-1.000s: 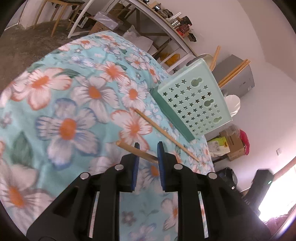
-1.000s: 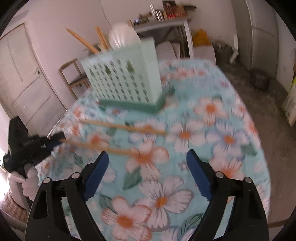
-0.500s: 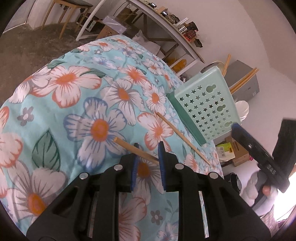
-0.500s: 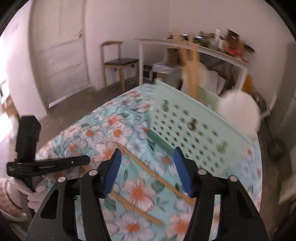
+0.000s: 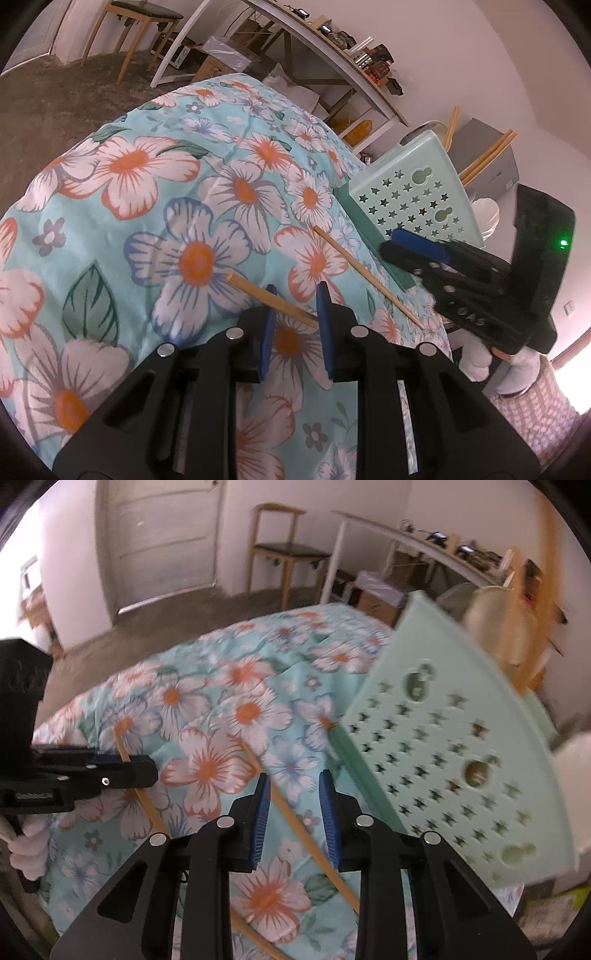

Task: Organize utensils
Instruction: 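Grasp the last loose chopstick with the right gripper while the left gripper holds its chopstick, then lift the chopstick above the green holder with the left gripper while the right gripper lifts its chopstick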

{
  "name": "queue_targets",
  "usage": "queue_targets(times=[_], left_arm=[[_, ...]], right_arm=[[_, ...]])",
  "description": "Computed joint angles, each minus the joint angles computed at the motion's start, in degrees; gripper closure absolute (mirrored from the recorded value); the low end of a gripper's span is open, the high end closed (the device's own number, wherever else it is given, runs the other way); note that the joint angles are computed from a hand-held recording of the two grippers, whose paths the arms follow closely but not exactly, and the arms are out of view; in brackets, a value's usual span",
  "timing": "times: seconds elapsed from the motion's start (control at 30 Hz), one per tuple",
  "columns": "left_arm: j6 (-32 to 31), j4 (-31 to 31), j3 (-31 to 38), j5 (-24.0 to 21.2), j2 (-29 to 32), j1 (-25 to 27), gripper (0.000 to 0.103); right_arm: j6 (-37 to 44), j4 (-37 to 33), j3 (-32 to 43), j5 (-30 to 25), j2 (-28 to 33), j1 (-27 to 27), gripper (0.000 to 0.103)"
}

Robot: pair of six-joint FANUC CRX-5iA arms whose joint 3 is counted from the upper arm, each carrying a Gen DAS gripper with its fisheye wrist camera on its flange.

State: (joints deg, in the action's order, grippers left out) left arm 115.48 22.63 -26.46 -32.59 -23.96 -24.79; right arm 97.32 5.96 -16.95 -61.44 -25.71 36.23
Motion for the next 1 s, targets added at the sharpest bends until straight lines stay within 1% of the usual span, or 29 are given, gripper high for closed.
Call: queue_targets(times=[0.13,0.23,0.27,0.33,0.37,0.43,0.5,0.53,0.63,0.77,1.0], left_arm=[[0.22,-0.22,0.11,0.04,0.12,-0.08,0.082],[0.35,-0.38,0.17,0.01,0.14,-0.12,0.082],[0.45,-0.51,0.24,-0.01,0.18,-0.13,0.082],[0.39,-0.5,0.26,-0.13,0.18,-0.07,0.082],[0.26,-0.36,0.19,-0.08,0.15,-0.05,0.082],[0.28,-0.37,0.2,-0.03,0.19,-0.06,0.081],[0.33,-0.57,0.25,-0.14,0.17,0.0,0.081],[0.22,-0.34,0.21,-0.04,0.22,-0.01,0.081],[0.26,-0.46,0.29,-0.05,0.28,0.0,0.081],[0.19,-0.38,0.27,-0.06,0.3,0.04,0.081],[0.23,-0.47,0.25,0.06,0.29,0.0,0.081]], right_arm=[[3.58,-1.28,1.47,-1.04,3.19,0.36,0.076],[4.0,-0.45,1.44,-1.18,5.58,1.03,0.077],[3.98,-0.12,1.19,-0.98,6.1,1.21,0.079],[4.81,-1.67,1.39,-0.41,6.37,0.48,0.083],[5.03,-2.5,1.91,-0.82,6.51,0.09,0.088],[4.91,-2.63,1.93,-0.7,6.22,0.1,0.09],[4.84,-2.64,1.8,-0.54,5.36,-0.02,0.097],[4.57,-2.78,1.82,-0.39,4.78,-0.17,0.097],[3.56,-3.84,2.65,0.57,3.2,-1.55,0.097],[0.07,-3.26,2.6,2.72,-0.88,-2.63,0.097],[-7.63,-3.09,1.92,6.54,-11.25,-6.35,0.097]])
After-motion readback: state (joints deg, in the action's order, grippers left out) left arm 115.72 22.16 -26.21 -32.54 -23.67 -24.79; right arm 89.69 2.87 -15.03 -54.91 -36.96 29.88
